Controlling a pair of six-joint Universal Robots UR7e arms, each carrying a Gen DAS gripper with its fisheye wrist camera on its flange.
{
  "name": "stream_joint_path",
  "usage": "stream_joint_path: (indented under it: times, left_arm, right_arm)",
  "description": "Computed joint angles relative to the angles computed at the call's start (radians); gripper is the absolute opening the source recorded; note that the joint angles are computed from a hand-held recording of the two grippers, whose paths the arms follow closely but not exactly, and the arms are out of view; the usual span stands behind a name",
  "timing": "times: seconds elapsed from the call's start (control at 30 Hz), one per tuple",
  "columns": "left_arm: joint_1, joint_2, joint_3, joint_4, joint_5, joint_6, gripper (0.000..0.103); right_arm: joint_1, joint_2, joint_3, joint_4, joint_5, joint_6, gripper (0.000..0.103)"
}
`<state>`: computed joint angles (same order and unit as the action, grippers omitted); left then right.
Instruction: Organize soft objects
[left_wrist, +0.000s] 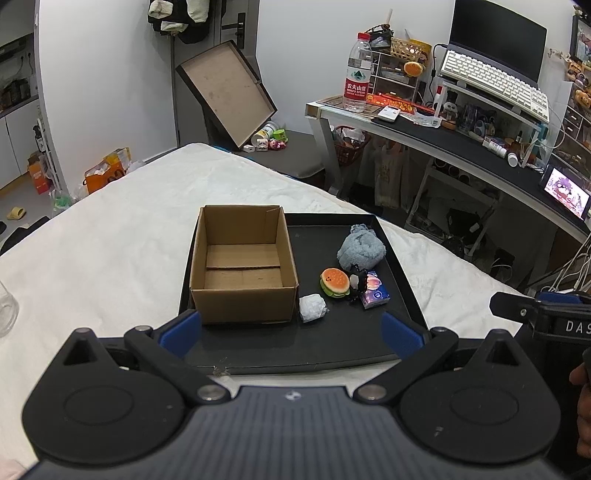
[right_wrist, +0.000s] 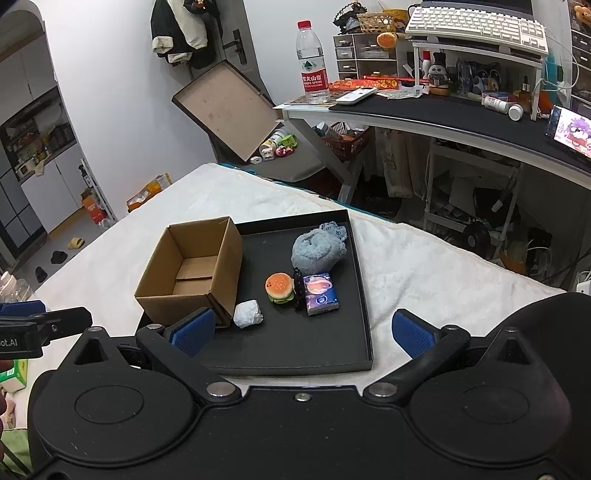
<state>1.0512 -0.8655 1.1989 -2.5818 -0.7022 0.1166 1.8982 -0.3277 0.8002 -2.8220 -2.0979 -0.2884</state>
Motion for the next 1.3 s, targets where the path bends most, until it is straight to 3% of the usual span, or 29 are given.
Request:
stream_joint_path:
  times: [0.83, 1.3]
  left_arm:
    - [0.0, -0.01, -0.003, 0.005, -0.025, -0.021, 0.103]
    - [0.038, 0.064, -0.118, 0.022, -0.064, 0.016, 0.103]
  right_arm:
    - [0.002, -0.003, -0.004, 0.02, 0.008, 0.005, 0.103]
    - [-0.025, 0.05, -0.113, 0.086, 0.058, 0.042, 0.103]
